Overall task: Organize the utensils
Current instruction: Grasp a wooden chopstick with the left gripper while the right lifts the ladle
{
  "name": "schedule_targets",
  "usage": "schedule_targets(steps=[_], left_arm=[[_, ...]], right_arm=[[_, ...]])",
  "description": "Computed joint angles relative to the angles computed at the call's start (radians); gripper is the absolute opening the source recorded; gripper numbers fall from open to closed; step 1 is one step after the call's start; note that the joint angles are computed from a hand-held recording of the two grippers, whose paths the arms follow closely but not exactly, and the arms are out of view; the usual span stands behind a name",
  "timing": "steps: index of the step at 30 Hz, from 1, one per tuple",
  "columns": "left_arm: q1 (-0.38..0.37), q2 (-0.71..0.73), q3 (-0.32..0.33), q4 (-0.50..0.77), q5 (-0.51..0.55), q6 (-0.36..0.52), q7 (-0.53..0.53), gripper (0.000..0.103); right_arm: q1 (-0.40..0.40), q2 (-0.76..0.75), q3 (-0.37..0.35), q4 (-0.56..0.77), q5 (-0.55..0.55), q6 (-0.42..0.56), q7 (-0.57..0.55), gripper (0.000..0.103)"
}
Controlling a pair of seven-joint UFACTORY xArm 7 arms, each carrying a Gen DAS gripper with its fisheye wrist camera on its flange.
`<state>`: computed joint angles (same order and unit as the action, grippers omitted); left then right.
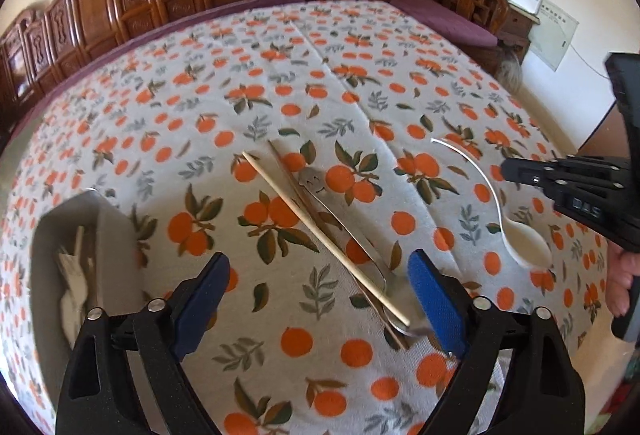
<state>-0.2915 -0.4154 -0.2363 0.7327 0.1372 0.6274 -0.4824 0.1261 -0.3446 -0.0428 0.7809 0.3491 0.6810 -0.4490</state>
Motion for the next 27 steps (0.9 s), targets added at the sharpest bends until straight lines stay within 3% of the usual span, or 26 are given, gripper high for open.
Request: schedule_targets(steps=[4, 9, 10, 12, 19, 23, 25, 27], left_arm=[[-0.009, 0.054, 0.023, 0.010, -0.042, -0.019, 0.015, 0.075], [-0.026, 0.097, 0.050, 0.012, -0.108, -0.026, 0.042, 0.052], [-0.028, 0.099, 0.053, 0.012, -0.119, -0.024, 0.046, 0.045], [-0.026, 0.096, 0.055, 0.006, -0.130, -0.030, 0.047, 0.042], [-0.026, 0.080, 0.075, 0.004, -0.189, -0.001, 0.076, 0.006], [-0.011, 0.058, 0.069, -0.010, -0.175, 0.001, 0.074, 0.000], [-0.007, 0.046, 0.069, -0.018, -0.168, 0.004, 0.079, 0.000], [0.001, 0.029, 0.063, -0.027, -0.145, 0.018, 0.083, 0.000]], right_arm=[[0.010, -0.007, -0.017, -0.006, 0.024, 0.012, -0.049, 0.001], [0.018, -0.015, -0.021, -0.022, 0.058, 0.004, -0.082, 0.006], [0.022, -0.015, -0.022, -0.025, 0.065, 0.004, -0.091, 0.012], [0.019, -0.011, -0.012, -0.033, 0.056, -0.004, -0.090, 0.020], [0.004, 0.016, 0.004, -0.038, 0.020, 0.005, -0.061, 0.021], [0.002, 0.009, 0.021, -0.059, -0.014, -0.022, -0.043, 0.021], [0.000, 0.004, 0.027, -0.067, -0.032, -0.036, -0.027, 0.012], [-0.002, -0.005, 0.032, -0.079, -0.051, -0.048, -0.007, 0.011]])
